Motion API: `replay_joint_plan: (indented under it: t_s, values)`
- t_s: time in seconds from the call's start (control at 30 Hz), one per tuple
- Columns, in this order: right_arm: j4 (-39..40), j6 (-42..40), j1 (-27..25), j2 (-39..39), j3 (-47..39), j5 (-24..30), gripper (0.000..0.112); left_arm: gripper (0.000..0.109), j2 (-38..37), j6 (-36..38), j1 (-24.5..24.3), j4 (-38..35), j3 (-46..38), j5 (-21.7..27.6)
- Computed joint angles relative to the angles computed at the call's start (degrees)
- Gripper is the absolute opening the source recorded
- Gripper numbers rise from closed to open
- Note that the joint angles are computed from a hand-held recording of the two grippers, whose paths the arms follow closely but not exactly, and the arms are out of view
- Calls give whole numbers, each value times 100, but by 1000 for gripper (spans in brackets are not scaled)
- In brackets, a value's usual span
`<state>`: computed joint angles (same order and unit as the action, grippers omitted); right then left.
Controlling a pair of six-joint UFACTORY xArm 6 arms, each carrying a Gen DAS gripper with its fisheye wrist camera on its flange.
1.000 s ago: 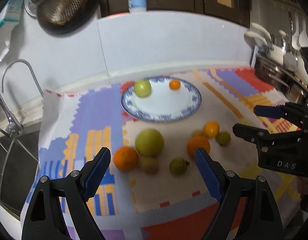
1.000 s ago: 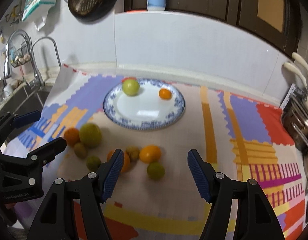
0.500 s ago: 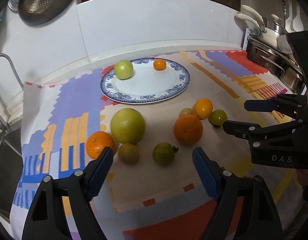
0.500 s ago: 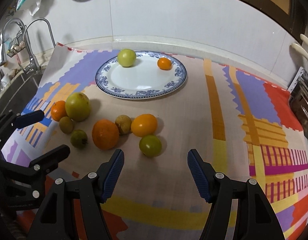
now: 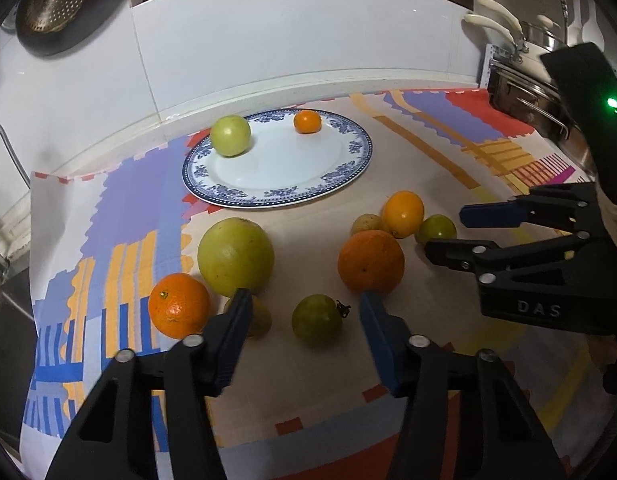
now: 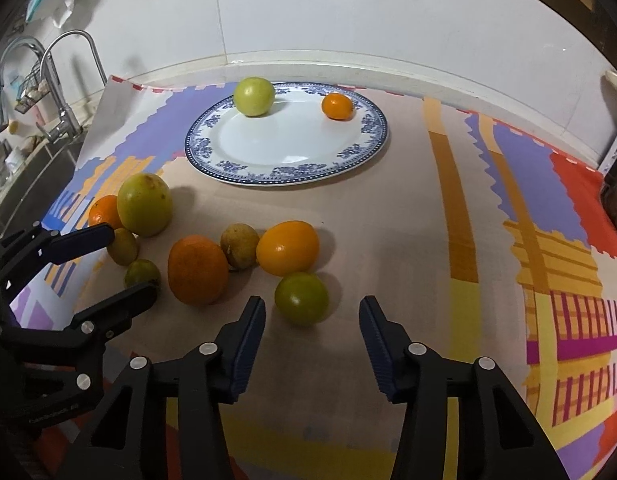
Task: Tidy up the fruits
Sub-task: 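Grasp a small dark green fruit with the left tool while the right tool grasps a green fruit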
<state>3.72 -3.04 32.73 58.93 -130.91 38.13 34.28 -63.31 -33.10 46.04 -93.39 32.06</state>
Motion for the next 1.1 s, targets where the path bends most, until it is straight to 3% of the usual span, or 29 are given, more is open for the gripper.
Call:
replay_joint_plan:
  t_s: [0.23, 0.5, 0.67, 0.77, 0.9, 1.1]
  values:
    - [42, -29, 4, 182, -295, 143, 47, 48, 54, 95, -42, 67, -48, -7]
    - [42, -48, 11, 253, -369, 164, 44, 35, 291, 306, -263, 632, -422, 820]
    - [112, -105, -1, 271, -369, 166, 39, 29, 463, 670, -257, 329, -593, 918]
    - [111, -78, -8, 312, -422, 178, 39, 29, 410, 602, -198, 235, -508, 766]
    - [112, -77, 2, 342, -455, 148, 31, 28, 340, 471, -96, 90, -369, 466]
    - [147, -109, 4, 330, -439, 147, 30, 28, 186, 231, 8, -17, -127, 34]
